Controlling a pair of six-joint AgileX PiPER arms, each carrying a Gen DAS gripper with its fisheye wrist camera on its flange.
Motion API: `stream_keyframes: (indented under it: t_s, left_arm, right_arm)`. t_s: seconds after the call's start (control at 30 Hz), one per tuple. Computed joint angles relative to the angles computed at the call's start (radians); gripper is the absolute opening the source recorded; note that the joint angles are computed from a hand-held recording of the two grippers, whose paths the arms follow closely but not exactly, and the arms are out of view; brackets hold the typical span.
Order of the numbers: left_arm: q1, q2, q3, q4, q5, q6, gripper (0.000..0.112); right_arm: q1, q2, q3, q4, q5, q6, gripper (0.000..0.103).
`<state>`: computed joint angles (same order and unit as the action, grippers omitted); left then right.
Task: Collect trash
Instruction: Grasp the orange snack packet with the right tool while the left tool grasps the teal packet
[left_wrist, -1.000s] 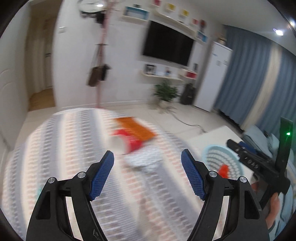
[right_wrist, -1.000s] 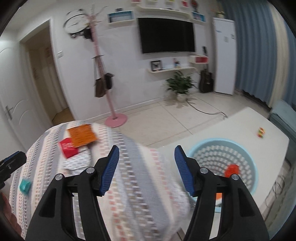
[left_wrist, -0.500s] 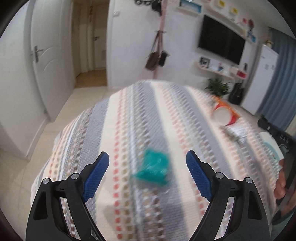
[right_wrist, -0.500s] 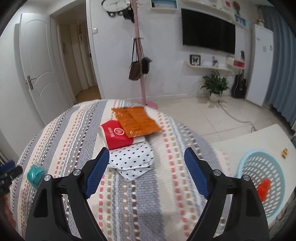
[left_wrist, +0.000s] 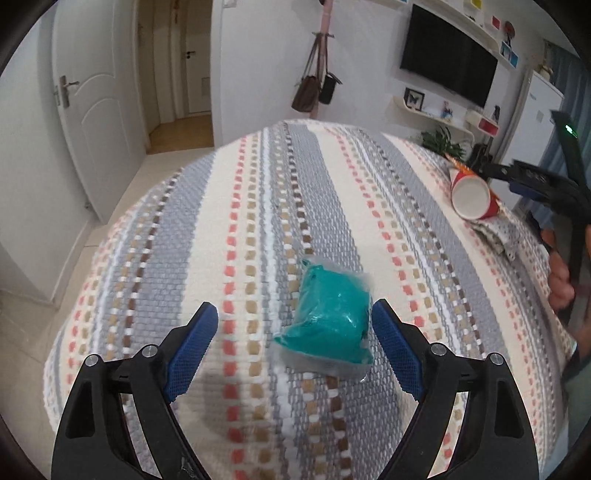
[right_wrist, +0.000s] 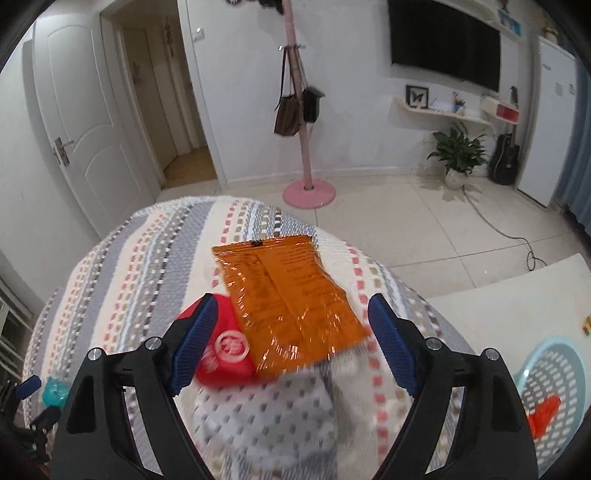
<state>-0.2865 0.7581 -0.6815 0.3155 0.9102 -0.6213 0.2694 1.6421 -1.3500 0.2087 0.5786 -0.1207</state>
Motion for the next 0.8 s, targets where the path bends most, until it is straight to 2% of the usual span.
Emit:
stream_keyframes:
  t_s: [0.1, 0.2, 0.27, 0.3, 0.4, 0.43, 0.53, 0.57, 0.6, 0.8]
  left_arm:
    - [-0.013, 0.017, -0.004, 0.01, -0.001, 0.001, 0.083]
    - [-0.003, 0.029, -0.006, -0.007, -0.004, 0.019, 0.082]
    - [-0.037, 0.042, -0.011, 0.029, 0.008, -0.023, 0.082]
    - [-0.056, 0.048, -0.012, 0.052, 0.015, -0.05, 0.08]
    - [-0.122, 0.054, -0.012, 0.13, 0.051, -0.145, 0.074]
    - [-0.139, 0.053, -0.011, 0.149, 0.061, -0.168, 0.069]
    - [-0.167, 0.042, -0.007, 0.164, 0.069, -0.189, 0.053]
    - [-0.184, 0.043, -0.008, 0.182, 0.081, -0.212, 0.051]
    - [-0.196, 0.042, -0.007, 0.193, 0.087, -0.224, 0.043]
    - [-0.202, 0.008, -0.007, 0.154, 0.061, -0.198, 0.039]
  right_arm:
    - [-0.008, 0.1, -0.095, 0.006, 0.045, -0.016, 0.079]
    - [-0.039, 0.156, -0.154, 0.11, 0.088, -0.089, 0.08]
    - [-0.061, 0.181, -0.186, 0.178, 0.131, -0.135, 0.08]
    - [-0.062, 0.175, -0.173, 0.187, 0.124, -0.145, 0.079]
    - [-0.07, 0.163, -0.155, 0.247, 0.138, -0.207, 0.063]
    - [-0.075, 0.155, -0.144, 0.278, 0.146, -0.234, 0.056]
    - [-0.069, 0.123, -0.104, 0.3, 0.138, -0.263, 0.046]
    - [-0.059, 0.102, -0.071, 0.296, 0.118, -0.262, 0.046]
    - [-0.051, 0.086, -0.055, 0.294, 0.112, -0.263, 0.044]
    - [0.002, -0.049, 0.081, 0.314, 0.074, -0.312, 0.037]
